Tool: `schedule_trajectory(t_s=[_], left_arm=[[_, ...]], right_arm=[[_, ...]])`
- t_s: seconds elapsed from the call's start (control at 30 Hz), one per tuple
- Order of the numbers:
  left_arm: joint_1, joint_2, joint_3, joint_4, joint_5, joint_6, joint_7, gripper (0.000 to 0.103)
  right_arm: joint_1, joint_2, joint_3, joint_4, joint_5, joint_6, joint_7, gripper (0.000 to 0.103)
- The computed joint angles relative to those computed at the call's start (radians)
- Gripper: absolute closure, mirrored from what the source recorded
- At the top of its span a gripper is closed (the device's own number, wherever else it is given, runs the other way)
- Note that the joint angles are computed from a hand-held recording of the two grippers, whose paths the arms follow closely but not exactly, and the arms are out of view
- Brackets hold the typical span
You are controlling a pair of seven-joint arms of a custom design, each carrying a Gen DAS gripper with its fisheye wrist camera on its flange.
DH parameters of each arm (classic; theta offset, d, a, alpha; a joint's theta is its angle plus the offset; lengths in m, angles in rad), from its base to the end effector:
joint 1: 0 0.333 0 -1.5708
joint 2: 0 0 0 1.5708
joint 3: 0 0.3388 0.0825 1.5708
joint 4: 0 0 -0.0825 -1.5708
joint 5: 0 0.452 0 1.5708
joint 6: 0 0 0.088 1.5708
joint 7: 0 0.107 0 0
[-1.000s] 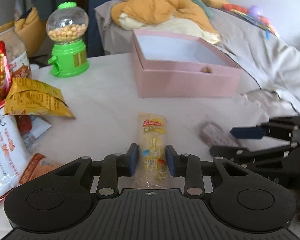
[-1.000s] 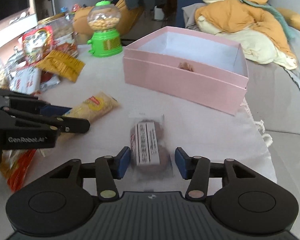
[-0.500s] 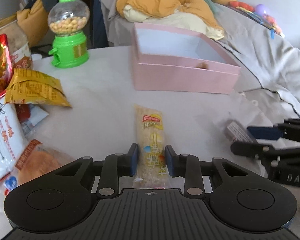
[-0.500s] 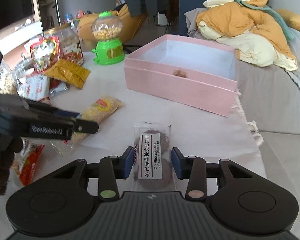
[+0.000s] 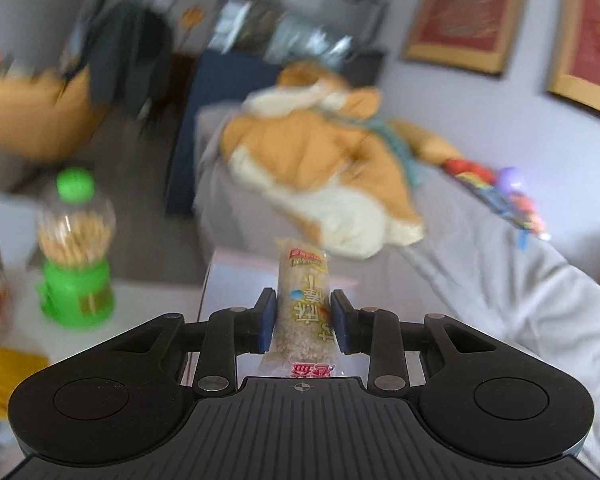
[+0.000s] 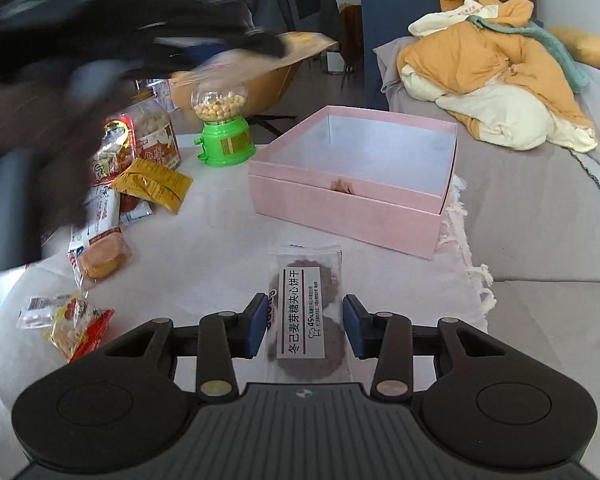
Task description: Organize snacks
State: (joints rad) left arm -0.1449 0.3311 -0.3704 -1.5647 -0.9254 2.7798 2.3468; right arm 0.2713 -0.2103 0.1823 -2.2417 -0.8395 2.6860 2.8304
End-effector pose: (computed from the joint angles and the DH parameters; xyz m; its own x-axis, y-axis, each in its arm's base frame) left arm 0.7074 -0.3131 0.5543 -0.5989 -0.7190 0.3527 -0.5650 0.0673 -0.8224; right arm 0.5112 0.2806 0.5107 -0.1084 -0.9903 -0.0874 -0.6432 0.1369 -0.7534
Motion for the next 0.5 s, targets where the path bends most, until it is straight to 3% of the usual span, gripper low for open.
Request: schedule_trajectory(t_s=[0.03, 0.13, 0.2, 0.3, 0.4, 0.43, 0.5], left_arm=[[-0.011, 0.027, 0.013, 0.023, 0.056, -0.015, -0.058, 0.069], [0.044, 0.032, -0.017, 0.006, -0.019, -0.074, 0.04, 0.069], [0.093, -0.019, -0.022, -0.058, -0.106, -0.129, 0.101, 0.069], [0.143, -0.137, 0.013, -0.192, -0.219, -0.219, 0.204, 0.069], [0.152, -0.252, 0.064, -0.321, -0.3, -0.214, 0.329, 0.069], [0.15, -0.286, 0.085, -0.36, -0.318, -0.195, 0.36, 0.069], [0.14, -0.339, 0.122, -0.423, -0.351, -0.135, 0.381, 0.069]], right_arm=[[0.001, 0.004, -0.002, 0.002, 0.008, 0.0, -0.004, 0.063], [0.0, -0.003, -0.008, -0.004, 0.026, -0.013, -0.012, 0.063], [-0.01, -0.024, -0.009, -0.013, 0.018, -0.014, 0.004, 0.063], [-0.049, -0.04, -0.006, 0.01, -0.031, -0.003, 0.057, 0.063], [-0.089, 0.013, -0.019, 0.113, -0.084, 0.008, 0.097, 0.063], [-0.096, 0.052, -0.038, 0.163, -0.079, 0.039, 0.079, 0.06], [-0.091, 0.139, -0.067, 0.271, -0.039, 0.026, -0.019, 0.034]])
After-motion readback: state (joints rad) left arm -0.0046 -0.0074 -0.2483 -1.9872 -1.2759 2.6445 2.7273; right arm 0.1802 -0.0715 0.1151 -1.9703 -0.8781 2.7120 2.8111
